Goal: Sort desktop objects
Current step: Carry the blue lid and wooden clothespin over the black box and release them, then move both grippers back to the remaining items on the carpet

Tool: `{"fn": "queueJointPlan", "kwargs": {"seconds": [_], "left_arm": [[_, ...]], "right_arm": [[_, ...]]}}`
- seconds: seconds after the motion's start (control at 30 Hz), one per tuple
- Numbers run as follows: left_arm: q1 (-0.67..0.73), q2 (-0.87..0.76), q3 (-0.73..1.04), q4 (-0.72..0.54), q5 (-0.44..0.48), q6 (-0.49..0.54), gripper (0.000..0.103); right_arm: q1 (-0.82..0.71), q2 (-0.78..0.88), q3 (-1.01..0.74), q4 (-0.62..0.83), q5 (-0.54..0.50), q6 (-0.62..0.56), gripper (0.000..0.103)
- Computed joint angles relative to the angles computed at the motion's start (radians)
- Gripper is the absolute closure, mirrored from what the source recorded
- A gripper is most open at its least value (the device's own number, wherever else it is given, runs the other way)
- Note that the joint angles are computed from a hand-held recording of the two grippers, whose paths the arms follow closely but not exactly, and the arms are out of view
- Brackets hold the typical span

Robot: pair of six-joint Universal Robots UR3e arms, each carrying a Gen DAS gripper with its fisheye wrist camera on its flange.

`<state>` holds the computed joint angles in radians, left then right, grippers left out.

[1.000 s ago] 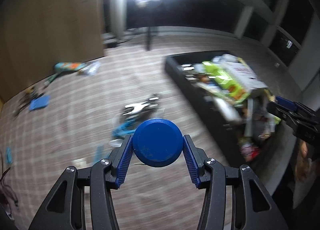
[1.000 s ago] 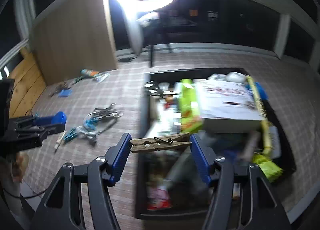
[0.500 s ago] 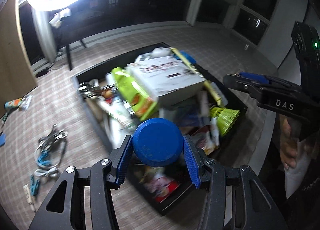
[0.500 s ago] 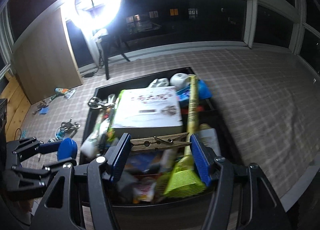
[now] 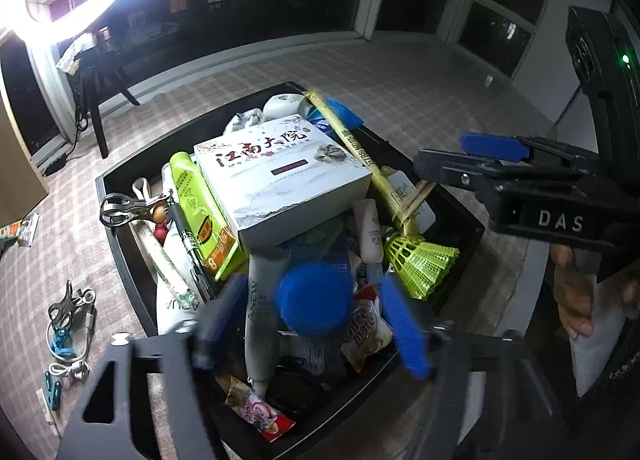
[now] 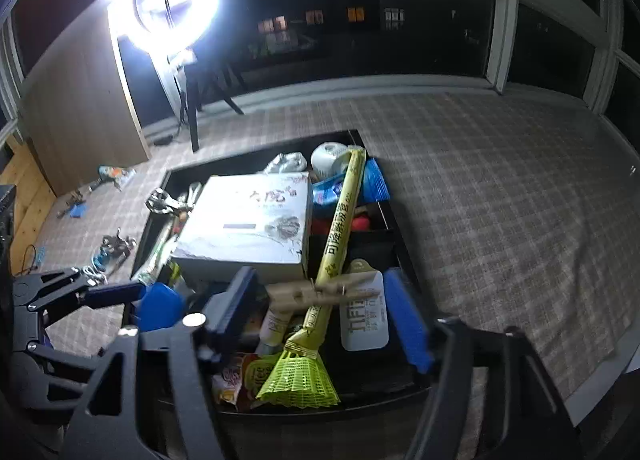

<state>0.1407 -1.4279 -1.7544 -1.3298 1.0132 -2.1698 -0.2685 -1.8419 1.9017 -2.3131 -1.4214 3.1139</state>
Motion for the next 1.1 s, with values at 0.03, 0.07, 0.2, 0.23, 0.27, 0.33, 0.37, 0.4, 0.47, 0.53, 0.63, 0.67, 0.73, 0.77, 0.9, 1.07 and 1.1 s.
{"fn": "queueJointPlan", "kwargs": {"seconds": [0.03,0.07,0.2,0.23,0.27,0.33,0.37,0.4,0.47,0.53,0.63,0.67,0.73,0.77,0.9,1.07,1.1], "left_arm": [[0.002,-0.004,0.004,0.000,-0.002,-0.009,0.032],[0.006,-0.006,0.006,0.001,-0.002,-0.014,0.032],[0.028,-0.009,0.009,0.017,-0.001,-0.023,0.034],[0.038,-0.014,0.016,0.015,0.000,-0.024,0.035],[0.047,-0.016,0.023,0.005,-0.001,-0.018,0.035],[0.067,-0.019,0.025,0.008,0.002,-0.015,0.035],[0.079,-0.022,0.027,0.009,0.003,-0.015,0.035],[0.095,-0.025,0.031,0.003,0.003,-0.008,0.035],[0.118,-0.033,0.035,0.006,0.009,-0.003,0.035],[0.151,-0.040,0.042,-0.003,0.012,0.008,0.035],[0.200,-0.050,0.051,-0.011,0.015,0.028,0.035],[0.215,-0.053,0.052,-0.010,0.017,0.033,0.035],[0.252,-0.071,0.065,-0.010,0.026,0.043,0.035],[0.269,-0.078,0.070,-0.011,0.028,0.047,0.035],[0.354,-0.125,0.100,-0.001,0.043,0.062,0.035],[0.461,-0.211,0.160,0.035,0.075,0.066,0.036],[0.480,-0.230,0.175,0.043,0.083,0.063,0.036]], "right_arm": [[-0.005,0.003,-0.002,-0.003,0.008,-0.005,0.029],[-0.008,0.003,-0.002,-0.005,0.014,-0.005,0.029],[-0.006,0.000,-0.004,-0.010,0.022,-0.001,0.029],[-0.002,0.002,-0.005,-0.014,0.024,-0.002,0.029],[0.004,0.005,-0.006,-0.020,0.023,0.001,0.029],[0.023,0.017,-0.015,-0.027,0.017,0.012,0.029],[0.037,0.029,-0.024,-0.031,0.012,0.020,0.029],[0.046,0.039,-0.030,-0.036,0.007,0.025,0.029],[0.072,0.063,-0.049,-0.046,0.003,0.036,0.029],[0.100,0.085,-0.069,-0.052,-0.002,0.051,0.029],[0.152,0.141,-0.122,-0.057,-0.010,0.070,0.029],[0.169,0.157,-0.136,-0.061,-0.017,0.078,0.029],[0.209,0.194,-0.169,-0.068,-0.025,0.094,0.029],[0.237,0.216,-0.191,-0.072,-0.033,0.105,0.029],[0.329,0.322,-0.300,-0.071,-0.063,0.124,0.029],[0.447,0.507,-0.524,-0.019,-0.097,0.075,0.029],[0.466,0.545,-0.577,0.002,-0.102,0.055,0.029]]}}
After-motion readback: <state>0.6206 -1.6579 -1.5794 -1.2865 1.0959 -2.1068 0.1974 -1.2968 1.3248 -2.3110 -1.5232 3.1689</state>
